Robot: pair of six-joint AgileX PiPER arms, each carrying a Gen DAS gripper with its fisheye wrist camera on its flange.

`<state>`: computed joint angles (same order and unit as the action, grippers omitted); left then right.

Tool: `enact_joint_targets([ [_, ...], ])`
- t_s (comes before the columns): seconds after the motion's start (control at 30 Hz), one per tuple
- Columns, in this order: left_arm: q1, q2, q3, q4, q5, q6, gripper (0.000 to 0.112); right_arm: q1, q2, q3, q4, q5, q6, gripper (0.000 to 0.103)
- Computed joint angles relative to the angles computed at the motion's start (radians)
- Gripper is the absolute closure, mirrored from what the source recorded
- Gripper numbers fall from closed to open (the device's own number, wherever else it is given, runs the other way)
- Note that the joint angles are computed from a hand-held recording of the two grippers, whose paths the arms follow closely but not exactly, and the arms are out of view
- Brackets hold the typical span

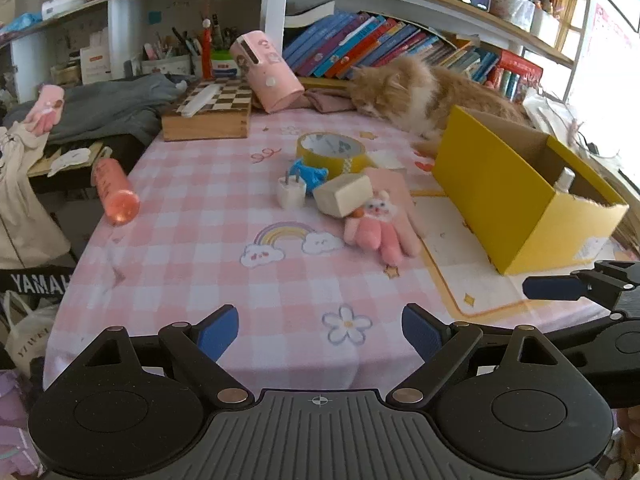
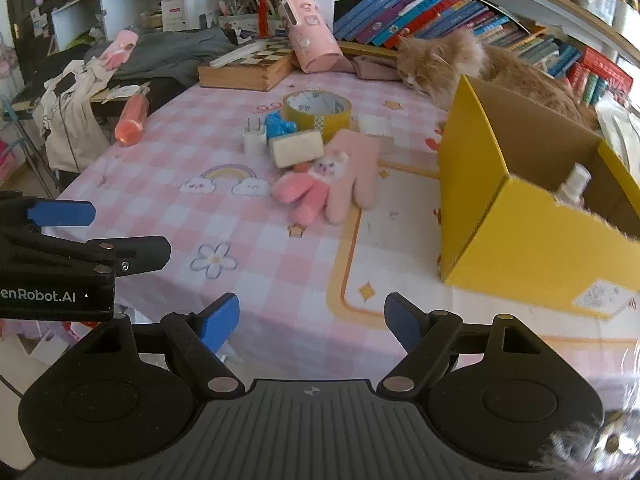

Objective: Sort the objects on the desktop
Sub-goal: 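Reach the right tool to the pink glove while the left approaches the white sponge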

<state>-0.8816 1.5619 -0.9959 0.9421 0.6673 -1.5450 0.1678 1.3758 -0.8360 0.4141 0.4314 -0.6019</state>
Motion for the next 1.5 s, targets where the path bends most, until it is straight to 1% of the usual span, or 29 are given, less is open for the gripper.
enact_joint_targets([
  [0.1, 0.036, 0.036, -0.046, -0.024, -0.018, 0.047, 0.021, -0.023, 0.055, -0.052, 0.061, 0.012, -0.081, 0.025],
  [0.17, 0.051, 0.068, -0.087, -0.030, -0.011, 0.072, 0.021, -0.039, 0.094, -0.089, 0.102, 0.023, -0.134, 0.025],
  [0.27, 0.073, 0.103, -0.135, -0.043, -0.011, 0.102, 0.021, -0.058, 0.157, -0.153, 0.150, 0.045, -0.193, 0.025],
  [0.43, 0.119, 0.159, -0.215, -0.112, -0.016, 0.187, 0.021, -0.074, 0.244, -0.242, 0.200, 0.067, -0.260, 0.025],
  [0.6, 0.141, 0.212, -0.299, -0.152, 0.025, 0.252, 0.021, -0.093, 0.320, -0.325, 0.234, 0.104, -0.292, 0.025],
  [0.67, 0.149, 0.232, -0.334, -0.173, 0.046, 0.271, 0.021, -0.104, 0.353, -0.362, 0.254, 0.140, -0.304, 0.025],
  [0.9, 0.169, 0.269, -0.407, -0.213, 0.106, 0.328, 0.021, -0.097, 0.452, -0.471, 0.257, 0.186, -0.276, 0.025],
  [1.0, 0.179, 0.280, -0.427, -0.226, 0.131, 0.340, 0.021, -0.088, 0.483, -0.501, 0.258, 0.187, -0.269, 0.025],
  [1.2, 0.195, 0.304, -0.468, -0.254, 0.153, 0.363, 0.021, -0.028, 0.546, -0.544, 0.181, 0.103, -0.199, 0.023],
  [1.27, 0.202, 0.310, -0.483, -0.256, 0.152, 0.366, 0.021, -0.010, 0.567, -0.558, 0.157, 0.066, -0.168, 0.018],
  [1.3, 0.205, 0.311, -0.486, -0.261, 0.148, 0.374, 0.021, -0.005, 0.578, -0.565, 0.153, 0.049, -0.156, 0.017],
  [1.37, 0.211, 0.325, -0.509, -0.272, 0.151, 0.405, 0.021, -0.001, 0.611, -0.605, 0.125, 0.058, -0.107, 0.017],
  [1.4, 0.214, 0.329, -0.516, -0.277, 0.144, 0.422, 0.021, 0.000, 0.630, -0.628, 0.108, 0.069, -0.082, 0.017],
  [1.43, 0.220, 0.327, -0.514, -0.282, 0.120, 0.441, 0.021, -0.001, 0.640, -0.636, 0.101, 0.066, -0.071, 0.017],
  [1.5, 0.230, 0.323, -0.509, -0.291, 0.074, 0.471, 0.021, -0.013, 0.643, -0.635, 0.154, 0.072, -0.134, 0.022],
])
